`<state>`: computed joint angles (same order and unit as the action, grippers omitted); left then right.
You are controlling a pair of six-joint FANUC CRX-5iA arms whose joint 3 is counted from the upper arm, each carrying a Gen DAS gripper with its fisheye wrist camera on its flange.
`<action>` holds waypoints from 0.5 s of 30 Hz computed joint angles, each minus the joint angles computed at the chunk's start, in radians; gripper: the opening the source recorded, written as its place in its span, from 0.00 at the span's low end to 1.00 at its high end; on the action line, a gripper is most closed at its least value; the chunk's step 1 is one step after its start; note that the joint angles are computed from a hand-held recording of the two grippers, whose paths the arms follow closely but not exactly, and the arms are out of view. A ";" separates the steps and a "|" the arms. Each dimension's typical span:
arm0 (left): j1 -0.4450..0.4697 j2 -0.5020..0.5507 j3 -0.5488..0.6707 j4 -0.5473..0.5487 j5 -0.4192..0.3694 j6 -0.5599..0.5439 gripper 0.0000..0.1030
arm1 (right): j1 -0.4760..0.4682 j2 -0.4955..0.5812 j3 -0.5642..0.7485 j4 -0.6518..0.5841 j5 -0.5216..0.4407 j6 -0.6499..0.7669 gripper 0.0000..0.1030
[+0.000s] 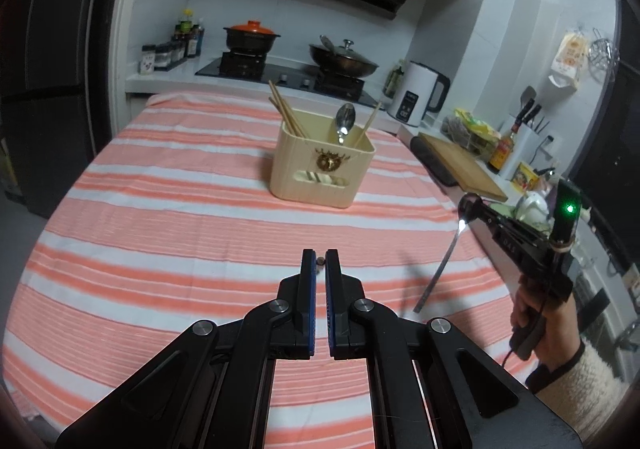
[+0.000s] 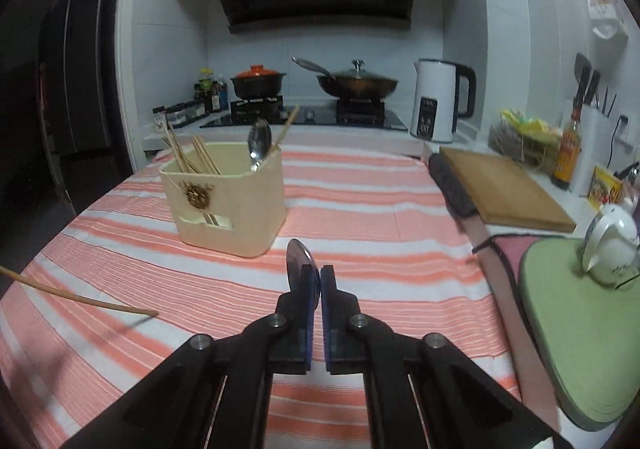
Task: Organize utensils
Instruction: 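Carry the chopstick in the left tool and spoon in the right tool to the box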
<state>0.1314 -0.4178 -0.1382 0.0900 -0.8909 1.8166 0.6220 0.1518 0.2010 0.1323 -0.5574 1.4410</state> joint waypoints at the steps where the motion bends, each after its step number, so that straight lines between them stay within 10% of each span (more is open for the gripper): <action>1: 0.005 0.002 0.006 0.014 0.001 -0.013 0.02 | 0.008 -0.009 -0.006 0.012 0.011 -0.006 0.03; 15: 0.038 0.064 0.124 0.095 -0.031 -0.141 0.02 | 0.077 -0.067 0.021 -0.008 0.020 0.050 0.03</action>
